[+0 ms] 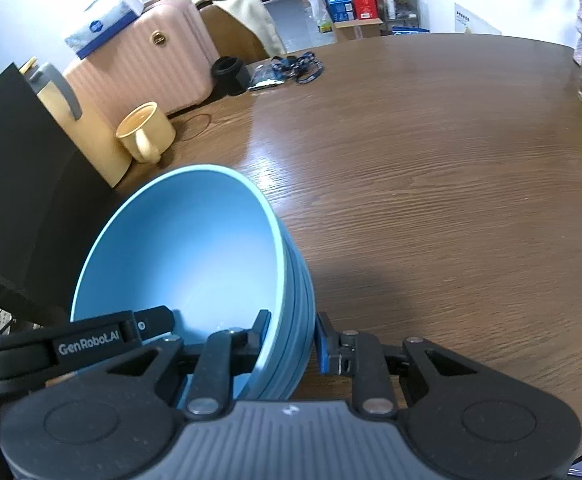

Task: Organize plates and bowls
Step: 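Lift and carry the blue bowl stack with both tools toward the cream plates, then lower the blue bowl stack onto the cream plate stack with both tools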

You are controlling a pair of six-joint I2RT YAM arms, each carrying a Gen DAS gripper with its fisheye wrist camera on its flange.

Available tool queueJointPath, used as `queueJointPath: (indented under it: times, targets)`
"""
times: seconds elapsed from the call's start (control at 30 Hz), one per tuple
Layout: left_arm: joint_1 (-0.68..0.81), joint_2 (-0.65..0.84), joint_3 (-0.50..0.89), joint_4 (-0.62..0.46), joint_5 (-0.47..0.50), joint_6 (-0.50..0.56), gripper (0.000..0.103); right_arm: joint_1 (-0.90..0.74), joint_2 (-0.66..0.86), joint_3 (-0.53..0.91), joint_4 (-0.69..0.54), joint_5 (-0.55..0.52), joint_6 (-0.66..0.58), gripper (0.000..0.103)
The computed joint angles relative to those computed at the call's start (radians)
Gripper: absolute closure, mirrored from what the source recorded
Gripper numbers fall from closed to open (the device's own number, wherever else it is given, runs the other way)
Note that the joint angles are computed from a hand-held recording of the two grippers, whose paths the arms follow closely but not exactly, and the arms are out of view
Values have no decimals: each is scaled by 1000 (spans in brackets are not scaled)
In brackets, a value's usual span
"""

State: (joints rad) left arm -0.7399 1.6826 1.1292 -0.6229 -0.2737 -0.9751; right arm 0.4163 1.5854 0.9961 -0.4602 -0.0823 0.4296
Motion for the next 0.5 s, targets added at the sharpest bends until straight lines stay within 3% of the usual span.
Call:
queueJointPath:
  times: [0.5]
  targets:
    - [109,-26,-113,64,45,58,72,79,146,69,46,-10,52,81]
